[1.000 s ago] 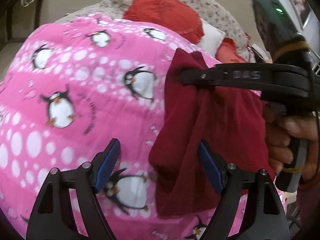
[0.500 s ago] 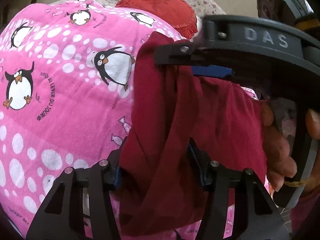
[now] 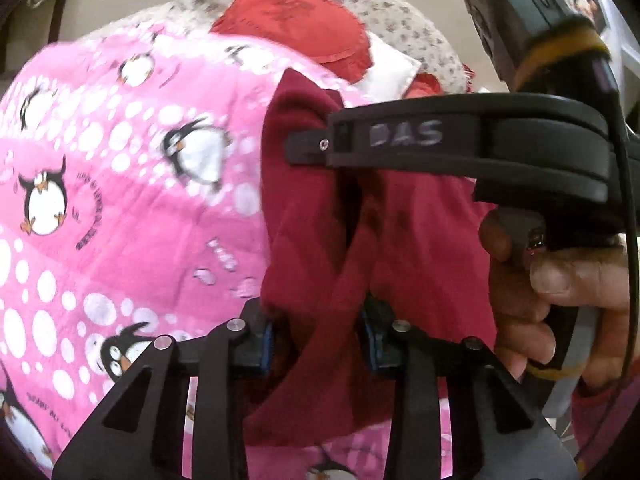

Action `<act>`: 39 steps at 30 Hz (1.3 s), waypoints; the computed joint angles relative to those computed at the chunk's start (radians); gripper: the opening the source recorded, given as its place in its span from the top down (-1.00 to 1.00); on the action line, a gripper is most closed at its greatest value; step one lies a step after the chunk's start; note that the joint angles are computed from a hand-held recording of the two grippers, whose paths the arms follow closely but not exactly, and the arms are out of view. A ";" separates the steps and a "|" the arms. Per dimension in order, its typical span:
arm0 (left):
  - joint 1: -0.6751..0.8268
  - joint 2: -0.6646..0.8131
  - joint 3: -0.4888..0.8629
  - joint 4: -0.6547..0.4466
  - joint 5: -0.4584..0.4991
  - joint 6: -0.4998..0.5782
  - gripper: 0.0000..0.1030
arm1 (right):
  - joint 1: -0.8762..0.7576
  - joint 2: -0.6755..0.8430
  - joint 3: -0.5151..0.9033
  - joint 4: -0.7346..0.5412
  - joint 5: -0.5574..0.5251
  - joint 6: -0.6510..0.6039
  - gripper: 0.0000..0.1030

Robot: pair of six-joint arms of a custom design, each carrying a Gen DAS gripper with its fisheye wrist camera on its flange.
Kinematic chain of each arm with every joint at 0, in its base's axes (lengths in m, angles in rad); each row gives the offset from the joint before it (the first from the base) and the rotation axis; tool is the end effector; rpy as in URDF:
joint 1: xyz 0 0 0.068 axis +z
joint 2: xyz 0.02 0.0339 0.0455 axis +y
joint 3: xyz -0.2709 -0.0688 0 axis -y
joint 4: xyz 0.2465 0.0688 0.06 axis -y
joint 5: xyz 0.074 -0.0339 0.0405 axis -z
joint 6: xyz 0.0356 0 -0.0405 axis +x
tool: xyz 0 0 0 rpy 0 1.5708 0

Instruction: Fold small clothes

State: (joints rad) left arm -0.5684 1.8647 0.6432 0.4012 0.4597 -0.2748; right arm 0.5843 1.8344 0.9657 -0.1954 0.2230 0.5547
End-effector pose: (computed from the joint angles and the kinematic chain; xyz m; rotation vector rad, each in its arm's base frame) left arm 0.2540 -0.1810 0.0843 0.5891 2.4208 -0.9296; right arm 0.2949 0.1856 0.1305 0.0368 2.5963 0.1176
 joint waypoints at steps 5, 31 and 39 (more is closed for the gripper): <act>-0.106 -0.157 -0.020 -0.065 -0.051 -0.028 0.39 | -0.027 -0.288 -0.209 0.060 -0.046 -0.002 0.66; -0.656 0.081 0.427 -0.304 -0.338 -0.123 0.39 | -1.118 -1.307 -0.733 -0.421 -0.633 -0.526 0.69; -0.659 0.123 0.455 -0.315 -0.340 -0.147 0.39 | -1.066 -1.252 -0.787 -0.317 -0.551 -0.482 0.69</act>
State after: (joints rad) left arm -1.2278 1.9880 1.0982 0.0864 0.1194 -0.4213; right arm -0.4821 0.5821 0.1787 -0.5119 -0.3277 0.0725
